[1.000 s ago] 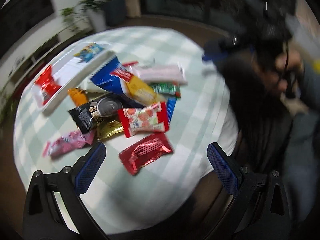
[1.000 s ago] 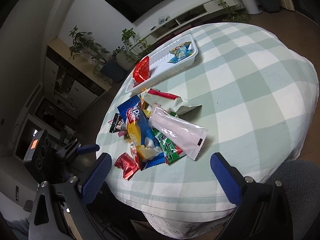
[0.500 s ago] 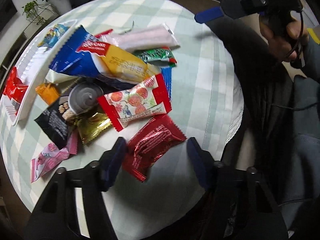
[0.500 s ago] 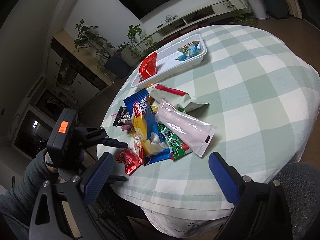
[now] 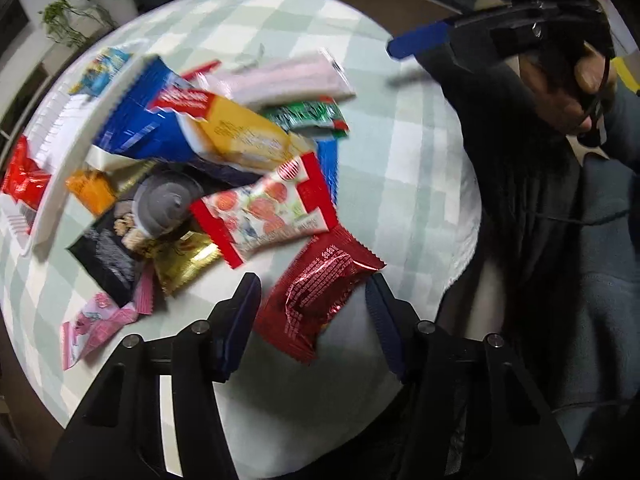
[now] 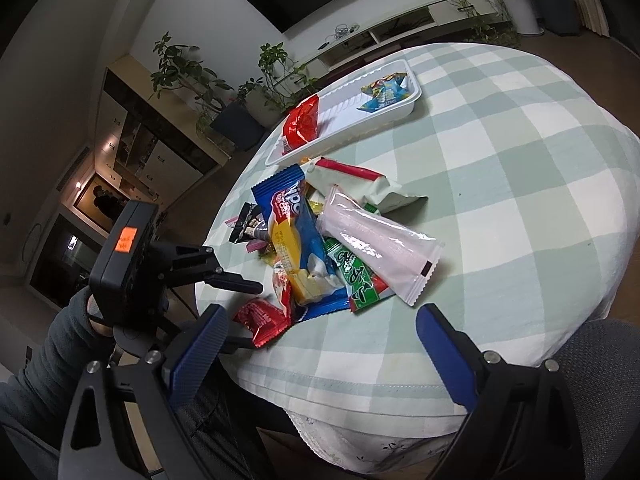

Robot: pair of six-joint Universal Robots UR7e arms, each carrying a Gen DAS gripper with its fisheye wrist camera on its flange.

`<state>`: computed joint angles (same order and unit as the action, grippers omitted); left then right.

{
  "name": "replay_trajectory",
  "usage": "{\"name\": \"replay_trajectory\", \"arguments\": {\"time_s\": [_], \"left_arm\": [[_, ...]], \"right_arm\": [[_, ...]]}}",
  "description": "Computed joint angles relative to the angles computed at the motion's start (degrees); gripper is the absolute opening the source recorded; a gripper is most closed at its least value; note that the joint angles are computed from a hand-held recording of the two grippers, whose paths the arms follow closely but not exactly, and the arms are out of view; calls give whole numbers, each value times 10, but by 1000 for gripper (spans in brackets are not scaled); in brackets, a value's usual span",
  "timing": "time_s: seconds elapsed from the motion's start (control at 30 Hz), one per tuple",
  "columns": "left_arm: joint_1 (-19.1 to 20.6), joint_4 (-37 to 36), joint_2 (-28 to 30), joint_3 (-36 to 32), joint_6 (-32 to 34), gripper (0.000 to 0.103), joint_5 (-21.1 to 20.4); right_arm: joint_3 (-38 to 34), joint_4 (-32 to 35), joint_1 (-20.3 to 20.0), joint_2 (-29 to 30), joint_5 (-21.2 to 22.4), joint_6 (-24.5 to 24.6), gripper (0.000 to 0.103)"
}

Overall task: Organize snacks
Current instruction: 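Grasp the dark red wrapper with the left gripper and lift it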

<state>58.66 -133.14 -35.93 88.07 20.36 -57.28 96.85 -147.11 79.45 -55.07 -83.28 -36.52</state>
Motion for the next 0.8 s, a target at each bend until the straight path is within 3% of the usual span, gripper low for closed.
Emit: {"name": "replay_trajectory", "arguments": {"time_s": [0.2, 0.27, 0.5, 0.8], "left_arm": [[0, 44, 16, -29, -1, 52, 4], [2, 54, 20, -38, -5, 45, -3], [-8, 16, 13, -10, -26, 37, 12], [-10, -62, -6, 40, -107, 32, 1]], "right_arm": [[1, 3, 1, 2, -3, -3, 97], [3, 1, 2, 1, -7, -5, 96], [5, -2, 4, 2, -11, -12, 95], [11, -10, 8, 1, -16, -21, 93]]}}
